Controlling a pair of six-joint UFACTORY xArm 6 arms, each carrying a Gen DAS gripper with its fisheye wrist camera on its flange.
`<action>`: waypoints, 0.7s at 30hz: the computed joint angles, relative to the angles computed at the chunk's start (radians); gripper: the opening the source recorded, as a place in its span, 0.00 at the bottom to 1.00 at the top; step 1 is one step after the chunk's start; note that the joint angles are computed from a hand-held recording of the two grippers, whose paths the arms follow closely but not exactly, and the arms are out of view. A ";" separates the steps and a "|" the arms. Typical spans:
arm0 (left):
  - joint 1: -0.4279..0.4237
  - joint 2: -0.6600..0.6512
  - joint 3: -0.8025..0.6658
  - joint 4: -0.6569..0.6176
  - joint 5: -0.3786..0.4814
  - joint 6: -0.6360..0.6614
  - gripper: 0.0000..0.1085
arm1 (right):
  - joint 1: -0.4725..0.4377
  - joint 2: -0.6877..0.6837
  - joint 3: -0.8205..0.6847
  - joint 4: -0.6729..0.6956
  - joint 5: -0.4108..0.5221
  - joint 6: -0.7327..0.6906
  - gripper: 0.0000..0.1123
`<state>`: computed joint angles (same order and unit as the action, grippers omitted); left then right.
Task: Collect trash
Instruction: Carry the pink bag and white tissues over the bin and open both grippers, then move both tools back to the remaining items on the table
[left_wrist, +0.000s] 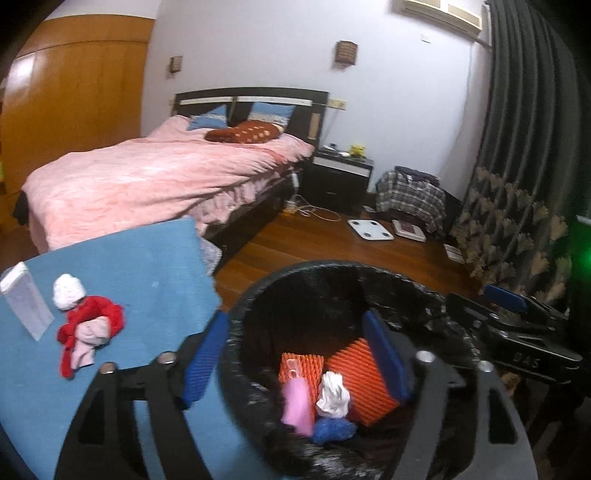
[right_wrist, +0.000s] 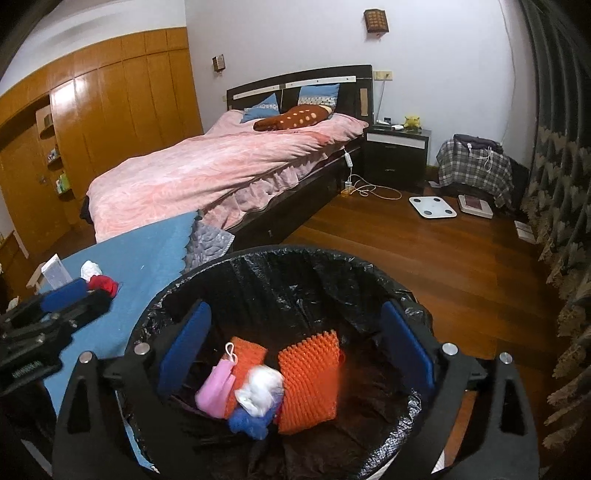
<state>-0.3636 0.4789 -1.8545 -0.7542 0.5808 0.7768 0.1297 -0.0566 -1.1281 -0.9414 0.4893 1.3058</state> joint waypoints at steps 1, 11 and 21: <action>0.006 0.000 0.000 0.005 -0.006 -0.005 0.76 | 0.001 0.003 -0.003 0.007 -0.002 -0.003 0.83; 0.080 0.001 0.022 0.101 -0.097 -0.116 0.87 | 0.040 0.092 -0.105 0.056 -0.018 -0.070 0.84; 0.164 0.053 -0.021 0.207 -0.149 -0.240 0.87 | 0.092 0.283 -0.336 0.148 -0.038 -0.216 0.84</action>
